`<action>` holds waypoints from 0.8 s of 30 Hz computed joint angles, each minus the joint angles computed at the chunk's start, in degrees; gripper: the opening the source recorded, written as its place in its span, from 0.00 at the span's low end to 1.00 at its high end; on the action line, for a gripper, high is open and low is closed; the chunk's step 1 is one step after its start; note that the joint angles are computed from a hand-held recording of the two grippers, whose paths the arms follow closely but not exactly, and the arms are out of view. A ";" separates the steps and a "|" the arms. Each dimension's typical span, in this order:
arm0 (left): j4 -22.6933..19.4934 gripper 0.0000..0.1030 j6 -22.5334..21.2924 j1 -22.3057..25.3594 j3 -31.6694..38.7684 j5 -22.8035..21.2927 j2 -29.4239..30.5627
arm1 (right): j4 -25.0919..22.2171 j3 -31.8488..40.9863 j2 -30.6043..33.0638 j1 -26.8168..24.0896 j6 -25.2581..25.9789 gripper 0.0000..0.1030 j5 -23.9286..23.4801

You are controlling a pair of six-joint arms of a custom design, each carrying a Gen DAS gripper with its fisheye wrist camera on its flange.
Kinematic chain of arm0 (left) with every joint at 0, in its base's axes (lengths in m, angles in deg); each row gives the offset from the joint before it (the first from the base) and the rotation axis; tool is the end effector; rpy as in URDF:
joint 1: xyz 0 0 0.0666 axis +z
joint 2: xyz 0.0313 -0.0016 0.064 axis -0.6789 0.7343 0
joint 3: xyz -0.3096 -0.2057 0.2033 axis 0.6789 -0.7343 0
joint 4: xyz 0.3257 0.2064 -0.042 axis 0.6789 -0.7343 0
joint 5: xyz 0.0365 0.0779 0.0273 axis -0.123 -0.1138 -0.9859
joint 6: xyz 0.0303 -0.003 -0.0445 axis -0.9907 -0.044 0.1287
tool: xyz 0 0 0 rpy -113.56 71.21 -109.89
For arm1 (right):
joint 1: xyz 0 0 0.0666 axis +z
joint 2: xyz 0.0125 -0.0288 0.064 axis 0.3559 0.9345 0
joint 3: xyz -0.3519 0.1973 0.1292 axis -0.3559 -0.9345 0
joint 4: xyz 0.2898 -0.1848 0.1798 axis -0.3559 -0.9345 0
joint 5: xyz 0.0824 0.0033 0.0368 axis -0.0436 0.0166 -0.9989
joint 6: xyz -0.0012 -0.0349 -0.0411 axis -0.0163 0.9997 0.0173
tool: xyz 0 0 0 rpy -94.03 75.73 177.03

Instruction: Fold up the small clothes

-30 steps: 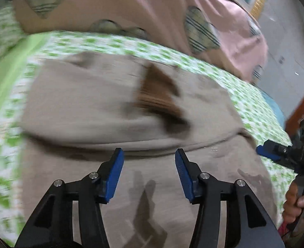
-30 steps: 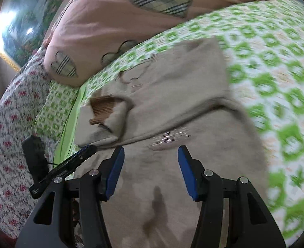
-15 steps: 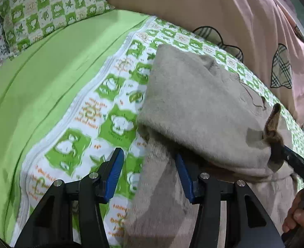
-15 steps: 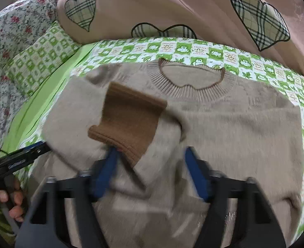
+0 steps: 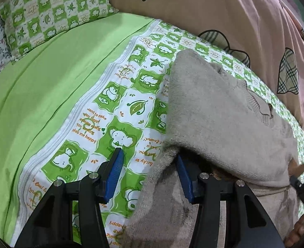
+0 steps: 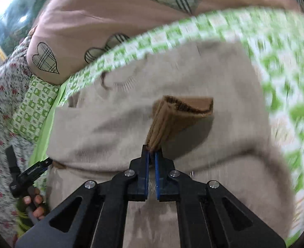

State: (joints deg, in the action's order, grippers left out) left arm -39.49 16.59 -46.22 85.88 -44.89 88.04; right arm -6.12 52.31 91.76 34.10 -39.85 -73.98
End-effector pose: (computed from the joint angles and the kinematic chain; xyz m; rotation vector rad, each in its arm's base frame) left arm 0.6572 -0.0370 0.3625 -0.5551 2.4023 -0.1273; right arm 0.5932 0.1429 0.3687 0.2705 2.4425 0.4471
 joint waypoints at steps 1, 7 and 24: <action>-0.21 0.50 -0.17 -0.05 0.16 -0.17 0.13 | 0.66 -1.06 -0.34 -0.40 -1.94 0.08 -1.24; 1.75 0.50 0.21 -0.09 -1.27 -0.23 -0.33 | 9.04 -3.74 -1.53 -2.05 -8.80 0.78 -5.81; 3.16 0.52 3.33 1.17 -2.19 2.99 -0.76 | 2.77 -1.62 -2.27 -3.47 -1.99 0.08 0.98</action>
